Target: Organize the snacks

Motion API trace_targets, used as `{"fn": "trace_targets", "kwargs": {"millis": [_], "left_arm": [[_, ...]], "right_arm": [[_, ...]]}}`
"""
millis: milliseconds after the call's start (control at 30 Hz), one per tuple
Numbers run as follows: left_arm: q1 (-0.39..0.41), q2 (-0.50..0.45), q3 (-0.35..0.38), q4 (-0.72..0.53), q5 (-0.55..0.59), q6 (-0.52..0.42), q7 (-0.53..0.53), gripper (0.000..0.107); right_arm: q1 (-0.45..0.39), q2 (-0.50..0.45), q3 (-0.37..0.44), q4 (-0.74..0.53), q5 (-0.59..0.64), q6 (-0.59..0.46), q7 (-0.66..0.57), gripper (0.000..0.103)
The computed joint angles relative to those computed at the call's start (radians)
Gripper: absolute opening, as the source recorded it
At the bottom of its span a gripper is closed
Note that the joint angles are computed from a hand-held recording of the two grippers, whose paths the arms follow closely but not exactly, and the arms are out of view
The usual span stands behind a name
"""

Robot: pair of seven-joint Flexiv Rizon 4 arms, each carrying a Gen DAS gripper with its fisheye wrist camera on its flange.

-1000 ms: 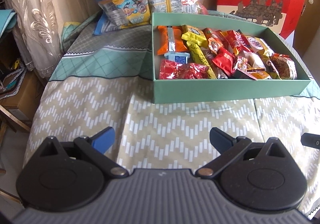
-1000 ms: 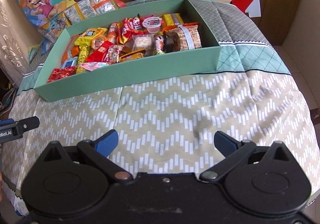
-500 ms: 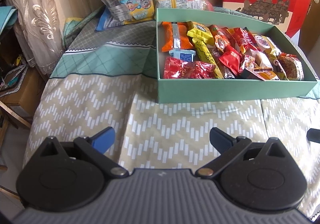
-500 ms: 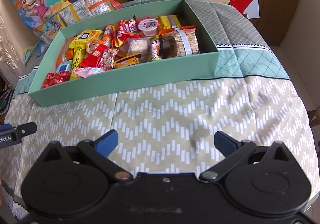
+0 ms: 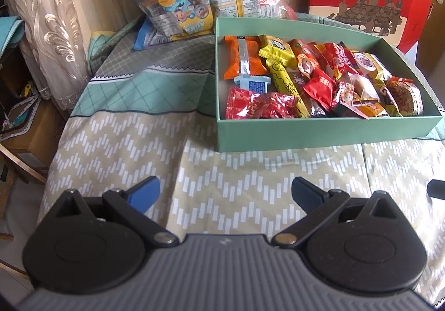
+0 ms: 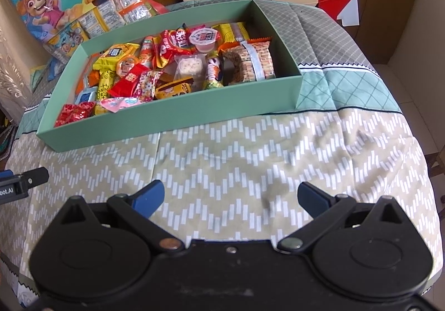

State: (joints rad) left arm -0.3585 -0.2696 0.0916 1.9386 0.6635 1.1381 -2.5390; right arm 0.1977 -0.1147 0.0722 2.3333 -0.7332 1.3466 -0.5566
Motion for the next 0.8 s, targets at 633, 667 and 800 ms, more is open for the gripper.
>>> {"fn": "trace_targets", "kwargs": {"millis": [633,667,800], "left_arm": [[0.010,0.010,-0.009,0.011,-0.017,0.010,0.022,0.103],[0.010,0.010,-0.009,0.012,-0.018,0.012,0.023,0.103],[0.024,0.011,-0.017,0.025,-0.050,0.031,0.057,0.103]], "right_arm": [[-0.012,0.016,-0.002,0.009,-0.069,0.001,0.074,0.103],[-0.012,0.016,-0.002,0.010,-0.076,0.001,0.081,0.103],[-0.015,0.019,-0.003,0.011,-0.096,0.005,0.096,0.103]]}}
